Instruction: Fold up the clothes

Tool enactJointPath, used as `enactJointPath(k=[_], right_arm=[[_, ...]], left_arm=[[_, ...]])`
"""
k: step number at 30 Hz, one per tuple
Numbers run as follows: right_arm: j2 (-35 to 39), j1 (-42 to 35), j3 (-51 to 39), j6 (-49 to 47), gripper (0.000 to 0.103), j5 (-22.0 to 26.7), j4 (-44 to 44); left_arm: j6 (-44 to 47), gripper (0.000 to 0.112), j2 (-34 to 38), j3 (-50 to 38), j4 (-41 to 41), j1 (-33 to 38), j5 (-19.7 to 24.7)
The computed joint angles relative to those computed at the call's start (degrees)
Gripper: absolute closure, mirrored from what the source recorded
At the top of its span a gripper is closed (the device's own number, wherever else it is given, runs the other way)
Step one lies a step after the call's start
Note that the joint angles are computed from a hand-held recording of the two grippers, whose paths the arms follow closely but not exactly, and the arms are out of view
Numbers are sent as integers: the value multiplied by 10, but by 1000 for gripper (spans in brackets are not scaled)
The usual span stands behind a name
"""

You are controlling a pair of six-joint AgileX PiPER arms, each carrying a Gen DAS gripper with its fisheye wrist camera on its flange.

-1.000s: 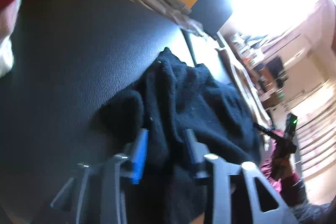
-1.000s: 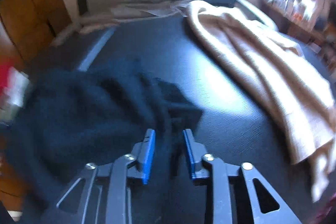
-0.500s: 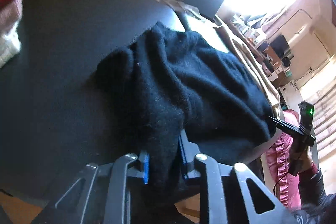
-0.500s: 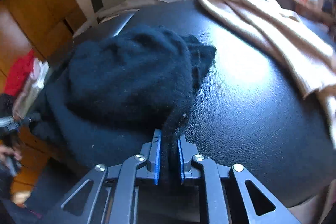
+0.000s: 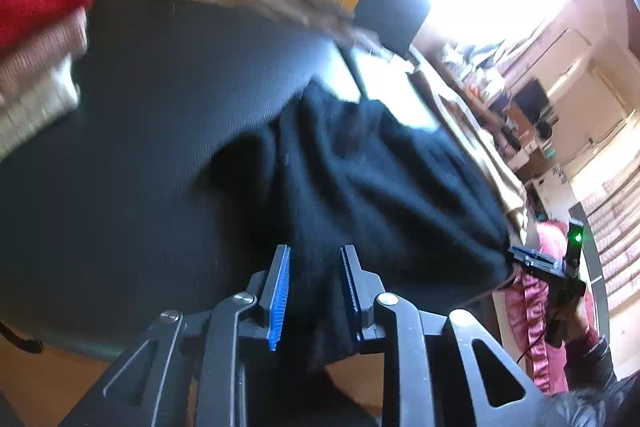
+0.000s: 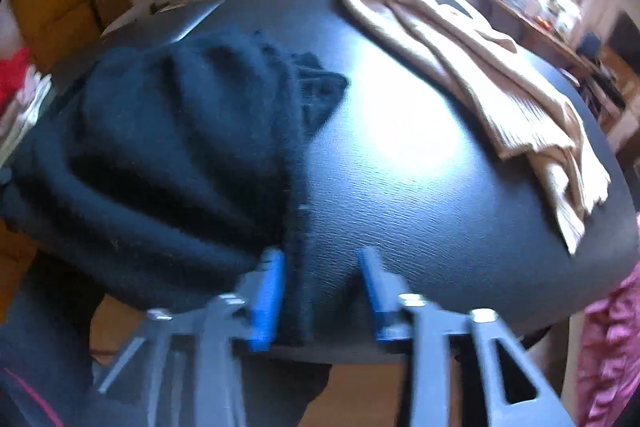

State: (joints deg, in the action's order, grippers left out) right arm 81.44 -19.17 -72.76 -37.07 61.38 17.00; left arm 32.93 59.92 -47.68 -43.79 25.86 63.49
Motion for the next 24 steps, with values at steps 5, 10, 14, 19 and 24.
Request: enactJointPath(k=[5,10,14,19,24], right_arm=[[-6,2,-53,-39,43,29,84],[64,134,-149,-20,32,26,104],[161,254,-228,25,32,-6,4],[279,264,-316,102,1,-34,-72],[286,194,-281,64,0,-68,47]], left_arm=[[-62,84,41,-54,45,-158,-108],[-165,84,111,-97,164,-306,-192],[-255,84,122,-64,262,-351,-234],[-219,85,89,-1,219,-323,-254],[-227,85,80,-1,200,-314,-244]])
